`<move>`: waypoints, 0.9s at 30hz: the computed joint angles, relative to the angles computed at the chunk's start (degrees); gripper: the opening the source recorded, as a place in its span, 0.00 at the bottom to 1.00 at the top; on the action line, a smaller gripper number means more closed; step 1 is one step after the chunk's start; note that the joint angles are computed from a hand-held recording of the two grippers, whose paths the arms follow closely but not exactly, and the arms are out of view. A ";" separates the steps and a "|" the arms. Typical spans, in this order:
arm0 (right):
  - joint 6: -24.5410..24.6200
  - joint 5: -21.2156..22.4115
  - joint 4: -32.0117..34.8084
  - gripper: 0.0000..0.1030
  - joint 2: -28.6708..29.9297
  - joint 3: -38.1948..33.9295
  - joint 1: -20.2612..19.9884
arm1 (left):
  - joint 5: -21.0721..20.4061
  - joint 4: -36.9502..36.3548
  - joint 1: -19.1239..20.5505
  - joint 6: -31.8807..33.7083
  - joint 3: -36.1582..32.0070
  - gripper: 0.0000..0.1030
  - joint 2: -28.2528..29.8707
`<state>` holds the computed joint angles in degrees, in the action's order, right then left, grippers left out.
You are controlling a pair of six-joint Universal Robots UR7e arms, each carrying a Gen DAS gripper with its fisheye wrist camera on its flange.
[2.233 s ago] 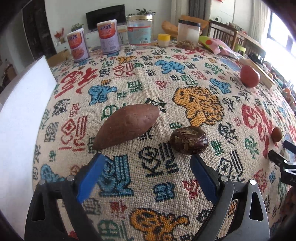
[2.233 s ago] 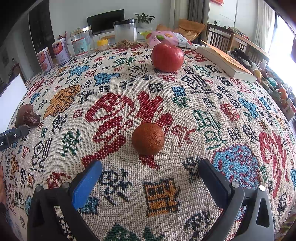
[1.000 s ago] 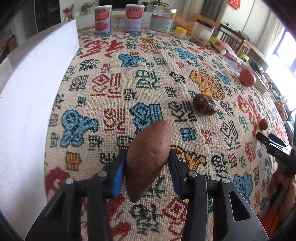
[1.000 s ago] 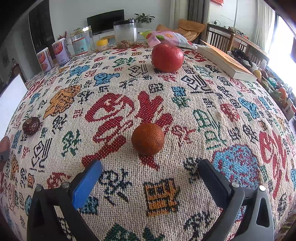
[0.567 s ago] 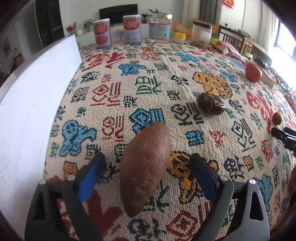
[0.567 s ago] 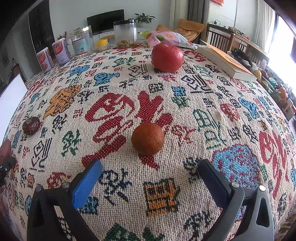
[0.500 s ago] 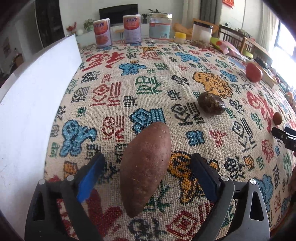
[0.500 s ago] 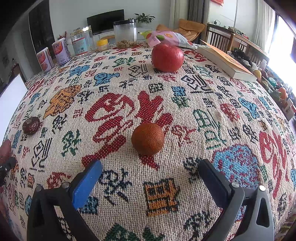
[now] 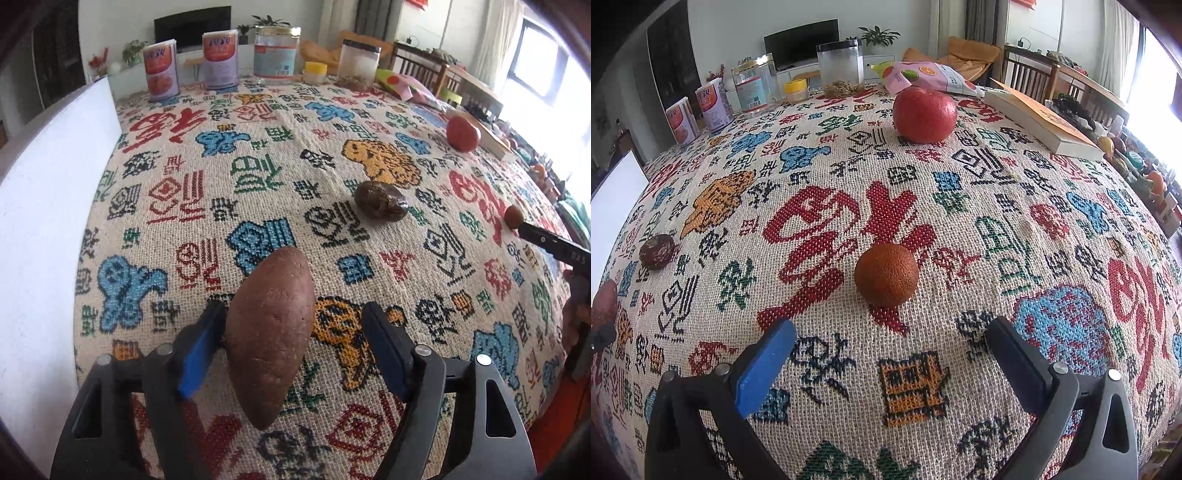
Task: Organize fruits
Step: 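Lift the sweet potato with the left tool while the right tool grasps the brown fruit, then carry both fruits into the box and open both tools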
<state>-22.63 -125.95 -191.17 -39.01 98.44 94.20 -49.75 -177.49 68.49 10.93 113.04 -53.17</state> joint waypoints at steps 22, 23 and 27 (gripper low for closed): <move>7.18 -1.92 11.92 0.26 -0.99 -3.68 0.72 | -13.59 3.52 -2.06 -12.06 8.65 0.40 -11.98; 7.68 -1.01 11.22 0.26 -2.41 -2.34 0.60 | -14.51 4.27 -2.27 -12.76 8.85 0.40 -12.53; 7.71 3.39 9.90 0.26 -6.35 1.32 2.87 | -18.25 7.48 -4.51 -15.44 10.61 0.40 -17.21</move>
